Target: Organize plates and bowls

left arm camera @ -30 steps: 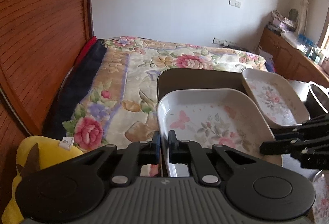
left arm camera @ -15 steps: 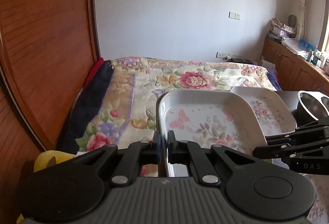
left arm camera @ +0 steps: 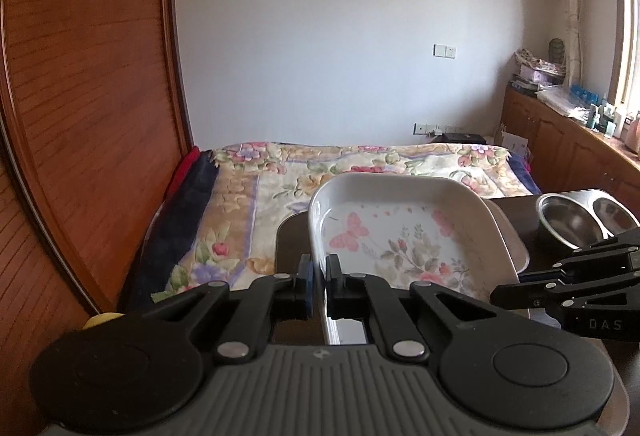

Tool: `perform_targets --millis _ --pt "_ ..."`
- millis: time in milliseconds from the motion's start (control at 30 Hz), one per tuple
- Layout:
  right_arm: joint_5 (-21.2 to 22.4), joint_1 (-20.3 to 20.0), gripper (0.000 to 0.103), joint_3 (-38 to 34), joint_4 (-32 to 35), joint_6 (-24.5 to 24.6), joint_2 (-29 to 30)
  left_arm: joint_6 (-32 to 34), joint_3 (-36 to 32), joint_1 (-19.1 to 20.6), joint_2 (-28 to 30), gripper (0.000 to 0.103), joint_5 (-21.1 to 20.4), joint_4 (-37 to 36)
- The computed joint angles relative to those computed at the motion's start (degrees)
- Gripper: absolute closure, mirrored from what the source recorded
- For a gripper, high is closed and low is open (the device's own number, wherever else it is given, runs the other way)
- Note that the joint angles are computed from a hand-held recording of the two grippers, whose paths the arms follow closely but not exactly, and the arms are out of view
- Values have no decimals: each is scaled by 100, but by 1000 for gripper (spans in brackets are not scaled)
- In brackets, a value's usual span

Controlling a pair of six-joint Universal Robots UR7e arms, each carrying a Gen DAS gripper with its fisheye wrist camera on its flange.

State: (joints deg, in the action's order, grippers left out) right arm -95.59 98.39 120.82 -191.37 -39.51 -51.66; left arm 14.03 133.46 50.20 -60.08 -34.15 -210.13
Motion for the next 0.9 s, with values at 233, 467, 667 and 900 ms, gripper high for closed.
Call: perform_targets --millis 233,467,667,900 --pt "161 -97 92 385 -240 -141 -380 -298 252 -544 -6 85 329 39" --pt "326 -236 92 788 -461 -285 -768 -653 500 -1045 98 85 575 -10" --pt "409 -406 92 1167 -677 -431 -1089 -1126 756 -1403 287 85 686 -63" --pt "458 -643 92 1584 -864 -566 -1415 -1799 986 -1693 582 85 716 -68"
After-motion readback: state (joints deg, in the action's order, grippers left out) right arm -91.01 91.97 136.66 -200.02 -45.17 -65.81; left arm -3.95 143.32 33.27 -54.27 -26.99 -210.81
